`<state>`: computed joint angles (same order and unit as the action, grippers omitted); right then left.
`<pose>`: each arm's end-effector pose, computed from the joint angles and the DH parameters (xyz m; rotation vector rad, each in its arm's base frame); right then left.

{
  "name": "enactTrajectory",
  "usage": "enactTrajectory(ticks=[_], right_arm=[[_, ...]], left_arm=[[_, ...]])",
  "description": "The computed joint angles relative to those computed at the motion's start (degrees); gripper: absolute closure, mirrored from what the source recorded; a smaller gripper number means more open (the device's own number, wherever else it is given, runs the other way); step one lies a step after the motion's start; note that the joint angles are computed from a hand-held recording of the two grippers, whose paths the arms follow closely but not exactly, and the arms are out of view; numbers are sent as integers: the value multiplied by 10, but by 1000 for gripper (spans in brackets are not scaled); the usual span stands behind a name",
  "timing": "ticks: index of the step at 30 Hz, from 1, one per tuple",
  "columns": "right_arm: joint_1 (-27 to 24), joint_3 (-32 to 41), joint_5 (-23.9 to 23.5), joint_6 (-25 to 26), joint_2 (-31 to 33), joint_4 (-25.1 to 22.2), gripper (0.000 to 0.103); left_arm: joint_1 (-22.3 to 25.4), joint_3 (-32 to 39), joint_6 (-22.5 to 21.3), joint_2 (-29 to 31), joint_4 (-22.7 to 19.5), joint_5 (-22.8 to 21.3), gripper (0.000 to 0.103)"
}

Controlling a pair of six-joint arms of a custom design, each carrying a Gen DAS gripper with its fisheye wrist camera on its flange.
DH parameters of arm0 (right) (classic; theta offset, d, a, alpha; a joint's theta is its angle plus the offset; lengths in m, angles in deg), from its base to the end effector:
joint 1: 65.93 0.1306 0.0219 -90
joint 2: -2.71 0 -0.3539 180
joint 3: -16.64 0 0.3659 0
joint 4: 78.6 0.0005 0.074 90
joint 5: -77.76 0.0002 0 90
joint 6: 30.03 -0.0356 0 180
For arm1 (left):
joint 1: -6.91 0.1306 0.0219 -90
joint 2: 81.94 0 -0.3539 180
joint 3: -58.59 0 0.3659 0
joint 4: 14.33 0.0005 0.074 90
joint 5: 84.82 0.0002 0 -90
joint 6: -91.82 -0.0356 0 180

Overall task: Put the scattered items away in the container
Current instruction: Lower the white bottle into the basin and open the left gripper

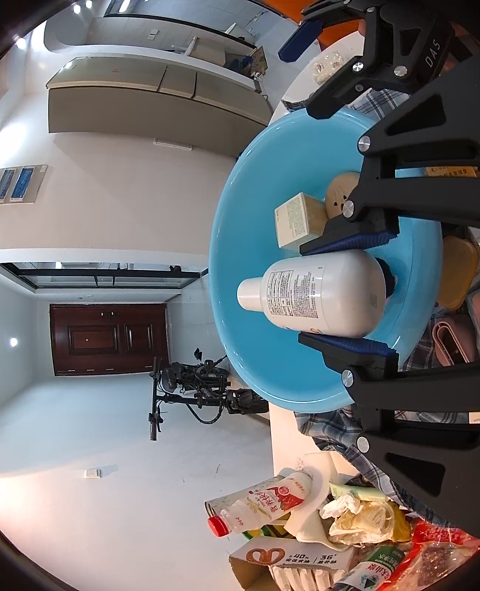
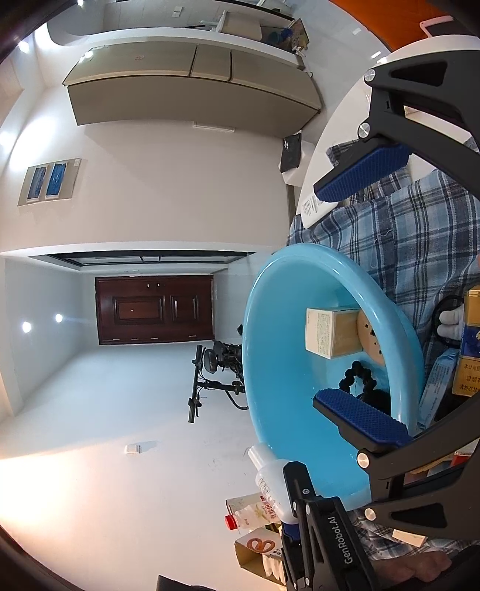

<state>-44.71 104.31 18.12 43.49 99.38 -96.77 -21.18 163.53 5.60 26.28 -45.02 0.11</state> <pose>0.4891 0.1701 0.3769 0.2423 1.9627 -0.1160 0.5204 -0.2748 0.3845 0.4068 2.1312 -0.2245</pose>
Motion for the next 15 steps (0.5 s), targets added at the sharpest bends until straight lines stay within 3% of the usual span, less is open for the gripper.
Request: enactTrajectory(ticks=[3,4,5,6,9,15], right_arm=[[-4,-2,-28,-14,-2,-1,0],[-4,-3,-30,-15,-3,1,0],[-4,-3,-29,-13,-2,0,0],[-3,-2,-29,-10,-1,0,0],[-2,-4,-24,-11,-3,2,0],[-1,-4,-18,-9,-5,4,0]], left_arm=[[-1,-1,0,-1,1,-5,62],[-1,0,1,-1,0,-9,44],[-2,-2,2,-3,4,-15,16],[-1,-7,3,-6,13,-19,4],[-4,-22,-1,-17,41,-54,0],[0,-15,-4,-14,28,-50,0]])
